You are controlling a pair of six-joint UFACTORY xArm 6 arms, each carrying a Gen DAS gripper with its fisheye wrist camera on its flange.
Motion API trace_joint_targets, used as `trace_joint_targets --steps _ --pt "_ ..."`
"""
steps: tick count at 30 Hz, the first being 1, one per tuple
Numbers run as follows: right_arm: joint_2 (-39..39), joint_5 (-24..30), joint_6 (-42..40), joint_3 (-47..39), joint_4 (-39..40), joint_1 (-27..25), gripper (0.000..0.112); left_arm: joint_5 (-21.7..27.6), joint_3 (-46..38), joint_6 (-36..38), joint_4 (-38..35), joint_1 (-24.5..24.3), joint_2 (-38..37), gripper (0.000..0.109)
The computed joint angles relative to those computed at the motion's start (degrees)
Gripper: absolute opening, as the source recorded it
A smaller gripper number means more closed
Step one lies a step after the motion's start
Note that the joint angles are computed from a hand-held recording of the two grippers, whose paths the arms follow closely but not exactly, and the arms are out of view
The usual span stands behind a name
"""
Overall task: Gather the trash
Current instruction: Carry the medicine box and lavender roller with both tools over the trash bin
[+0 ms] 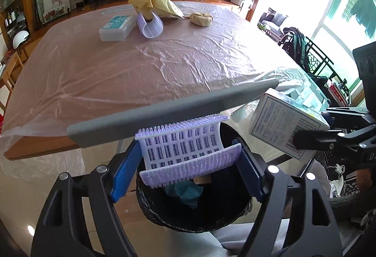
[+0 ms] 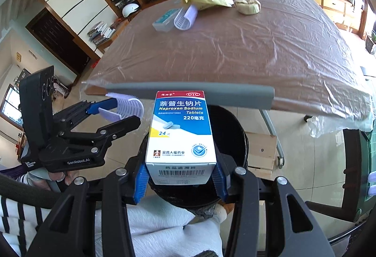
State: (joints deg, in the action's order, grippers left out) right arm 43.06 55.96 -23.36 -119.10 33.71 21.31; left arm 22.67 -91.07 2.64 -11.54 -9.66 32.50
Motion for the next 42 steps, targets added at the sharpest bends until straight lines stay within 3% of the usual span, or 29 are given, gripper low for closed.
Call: trace_joint_targets --steps 42 --pt "12.4 3.0 7.7 -10.9 -13.3 2.6 0.045 8.1 -5.2 -5.4 6.2 -0.4 7.4 0.079"
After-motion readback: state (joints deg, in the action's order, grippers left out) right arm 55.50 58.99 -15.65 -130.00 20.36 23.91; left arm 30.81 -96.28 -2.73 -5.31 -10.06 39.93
